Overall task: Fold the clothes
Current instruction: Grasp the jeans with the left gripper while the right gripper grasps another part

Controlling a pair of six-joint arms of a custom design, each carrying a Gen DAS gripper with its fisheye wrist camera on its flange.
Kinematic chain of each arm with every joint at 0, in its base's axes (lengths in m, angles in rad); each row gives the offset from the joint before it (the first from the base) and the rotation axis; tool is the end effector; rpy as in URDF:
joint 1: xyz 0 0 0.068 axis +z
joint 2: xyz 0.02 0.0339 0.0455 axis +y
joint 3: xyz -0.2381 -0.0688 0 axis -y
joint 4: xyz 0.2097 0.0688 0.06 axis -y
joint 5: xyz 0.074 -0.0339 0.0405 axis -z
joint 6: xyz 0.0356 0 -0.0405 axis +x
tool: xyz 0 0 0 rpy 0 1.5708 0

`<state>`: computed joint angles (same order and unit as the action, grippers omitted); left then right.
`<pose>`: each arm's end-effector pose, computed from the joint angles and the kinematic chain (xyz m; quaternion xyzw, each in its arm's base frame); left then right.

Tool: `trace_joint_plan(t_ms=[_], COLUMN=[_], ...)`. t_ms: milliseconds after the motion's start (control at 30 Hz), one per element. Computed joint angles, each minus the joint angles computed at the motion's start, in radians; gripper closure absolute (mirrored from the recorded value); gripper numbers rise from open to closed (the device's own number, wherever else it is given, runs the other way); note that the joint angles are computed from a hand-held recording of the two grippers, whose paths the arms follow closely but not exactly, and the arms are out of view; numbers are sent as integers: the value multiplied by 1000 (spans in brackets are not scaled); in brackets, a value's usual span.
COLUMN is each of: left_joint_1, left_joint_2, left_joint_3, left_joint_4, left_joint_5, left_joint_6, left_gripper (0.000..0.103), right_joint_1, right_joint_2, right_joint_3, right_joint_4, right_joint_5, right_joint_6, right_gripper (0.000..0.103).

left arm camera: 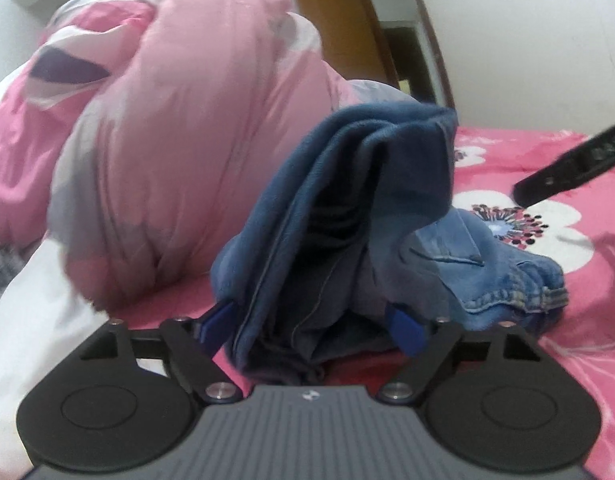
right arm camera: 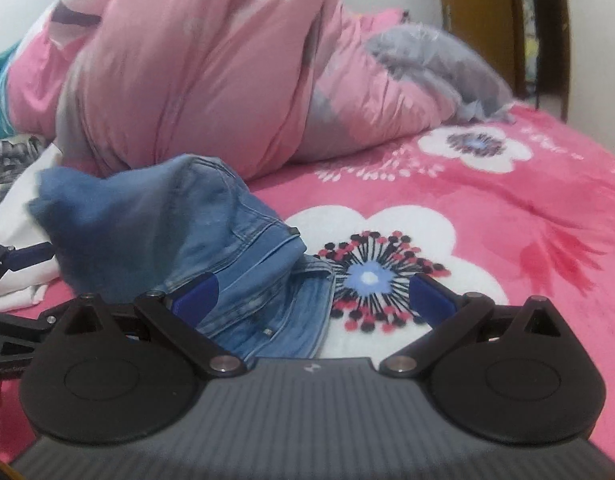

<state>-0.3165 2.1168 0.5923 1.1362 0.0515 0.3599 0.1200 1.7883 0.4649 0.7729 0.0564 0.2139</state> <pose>0.2985 -0.0997 0.0688 0.2889 0.7782 -0.0093 0.5575 0.2725 0.0308 0.1001 0.0547 0.8707 0.0568 0.4854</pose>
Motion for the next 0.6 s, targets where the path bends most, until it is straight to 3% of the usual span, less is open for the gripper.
trace_joint_plan(t_ms=[133, 200, 233, 300, 367, 400, 433, 533, 600], left_joint_1=[-27, -37, -41, -43, -45, -39, -39, -45, -38], left_joint_2=[63, 82, 90, 94, 83, 68, 59, 49, 19], left_joint_3=[72, 95, 105, 112, 105, 92, 77, 45, 4], left_joint_4=[3, 1, 3, 10, 14, 8, 17, 69, 81], left_joint_5=[-26, -30, -29, -38, -42, -15, -12, -34, -29], left_joint_6=[32, 35, 33, 33, 15, -3, -17, 13, 2], left_gripper=[43, 49, 53, 70, 98, 99, 99, 100, 100], right_joint_1=[-75, -98, -106, -117, -107, -98, -89, -107, -122], right_joint_2=[173, 240, 266, 295, 288, 270, 252, 199, 151], right_joint_3=[194, 259, 285, 308, 287, 272, 257, 193, 132], right_joint_4=[-105, -132, -139, -140, -113, -116, -120, -93, -55], right_joint_5=[-123, -178, -209, -263, -263, -240, -216, -241, -256], right_joint_6=[22, 55, 74, 115, 139, 138, 135, 154, 165], right_gripper=[12, 21, 31, 48, 66, 74, 92, 103, 103])
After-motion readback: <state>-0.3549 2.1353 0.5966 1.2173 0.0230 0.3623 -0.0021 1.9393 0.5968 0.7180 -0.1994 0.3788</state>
